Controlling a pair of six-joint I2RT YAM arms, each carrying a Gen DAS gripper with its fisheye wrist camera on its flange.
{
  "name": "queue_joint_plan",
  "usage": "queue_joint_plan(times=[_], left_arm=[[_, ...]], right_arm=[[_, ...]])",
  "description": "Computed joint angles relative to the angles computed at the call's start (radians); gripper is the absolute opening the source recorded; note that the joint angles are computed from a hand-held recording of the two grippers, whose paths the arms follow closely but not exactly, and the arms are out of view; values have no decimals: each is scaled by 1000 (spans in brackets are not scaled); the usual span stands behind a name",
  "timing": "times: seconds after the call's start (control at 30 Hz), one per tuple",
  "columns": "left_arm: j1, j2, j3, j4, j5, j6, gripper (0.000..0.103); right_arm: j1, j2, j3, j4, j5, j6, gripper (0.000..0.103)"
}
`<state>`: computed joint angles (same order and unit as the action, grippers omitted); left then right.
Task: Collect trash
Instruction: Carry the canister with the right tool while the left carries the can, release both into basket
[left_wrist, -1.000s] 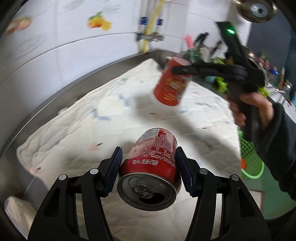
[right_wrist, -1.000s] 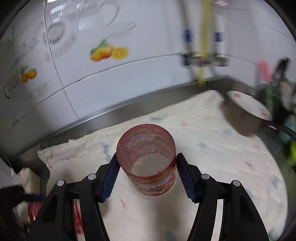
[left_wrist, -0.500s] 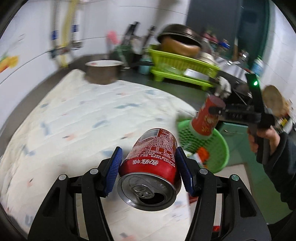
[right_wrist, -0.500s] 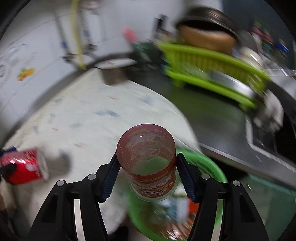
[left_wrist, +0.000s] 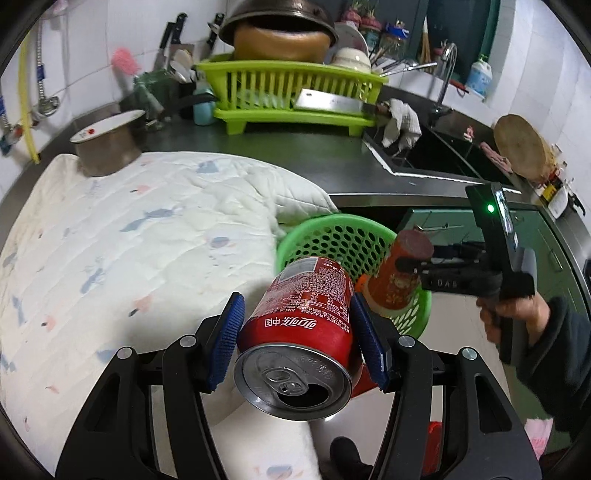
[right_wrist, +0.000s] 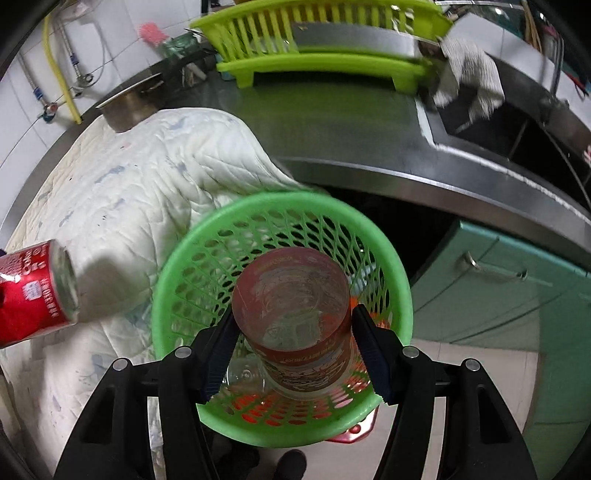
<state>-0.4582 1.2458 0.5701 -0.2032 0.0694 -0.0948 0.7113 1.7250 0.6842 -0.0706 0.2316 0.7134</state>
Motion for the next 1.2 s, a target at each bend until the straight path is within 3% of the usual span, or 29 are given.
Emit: queue_joint_plan(times=[0.27, 0.67, 1.2], left_arm=[[-62, 203, 103, 57, -26, -13, 58], [-109, 446, 267, 55, -45, -52, 58], [-108, 550, 302, 76, -15, -103, 60]], right_arm=[[8, -53, -29, -3, 10, 23, 62], [121, -359, -146, -150, 126, 151, 73], [313, -431, -177, -201, 194, 348, 73]])
